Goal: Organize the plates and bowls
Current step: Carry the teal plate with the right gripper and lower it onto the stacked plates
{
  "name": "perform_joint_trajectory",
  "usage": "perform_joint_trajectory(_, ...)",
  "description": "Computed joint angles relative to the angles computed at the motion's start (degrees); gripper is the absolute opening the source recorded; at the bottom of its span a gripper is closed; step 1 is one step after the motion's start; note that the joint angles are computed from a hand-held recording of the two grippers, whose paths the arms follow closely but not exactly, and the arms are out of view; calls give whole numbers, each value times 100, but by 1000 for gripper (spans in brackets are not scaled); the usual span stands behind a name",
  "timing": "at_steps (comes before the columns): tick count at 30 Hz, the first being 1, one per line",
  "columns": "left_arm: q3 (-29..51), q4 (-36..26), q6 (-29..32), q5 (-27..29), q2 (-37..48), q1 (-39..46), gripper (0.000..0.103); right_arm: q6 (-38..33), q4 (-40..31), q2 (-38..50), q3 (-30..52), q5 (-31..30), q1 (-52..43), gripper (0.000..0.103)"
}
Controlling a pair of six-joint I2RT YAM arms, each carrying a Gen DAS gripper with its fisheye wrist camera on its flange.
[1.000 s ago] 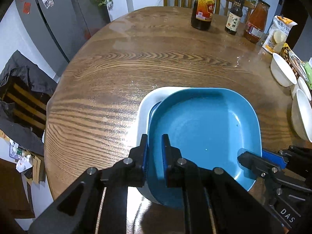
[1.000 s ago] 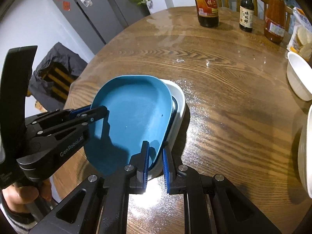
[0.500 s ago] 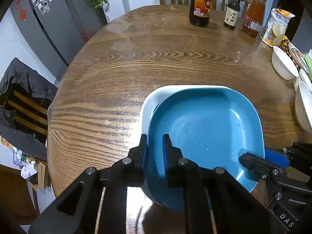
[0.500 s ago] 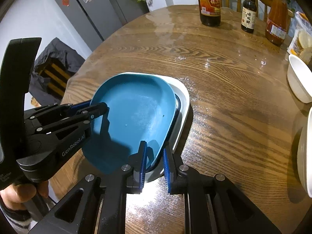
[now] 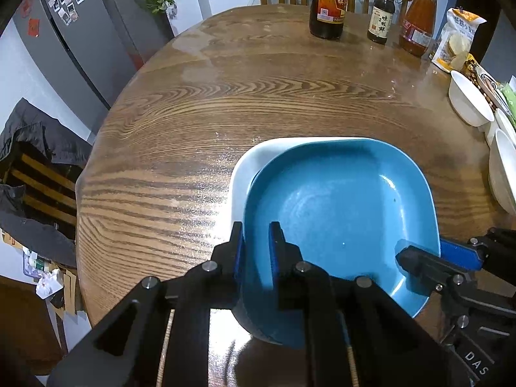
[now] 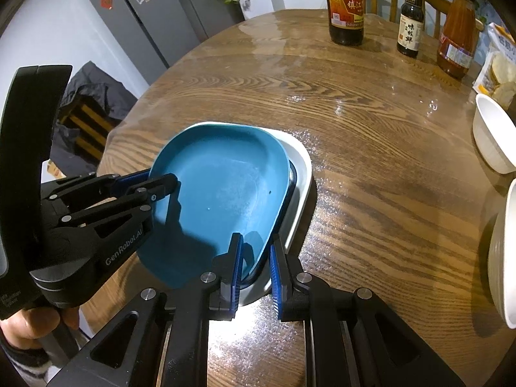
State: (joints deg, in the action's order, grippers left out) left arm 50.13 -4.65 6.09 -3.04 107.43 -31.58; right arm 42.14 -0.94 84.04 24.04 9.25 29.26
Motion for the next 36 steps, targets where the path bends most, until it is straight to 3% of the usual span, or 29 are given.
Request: perform_joint_trajectory(36,-30,-34,-56,3,-33,11,17,16,-351,-169,53,358,79,16)
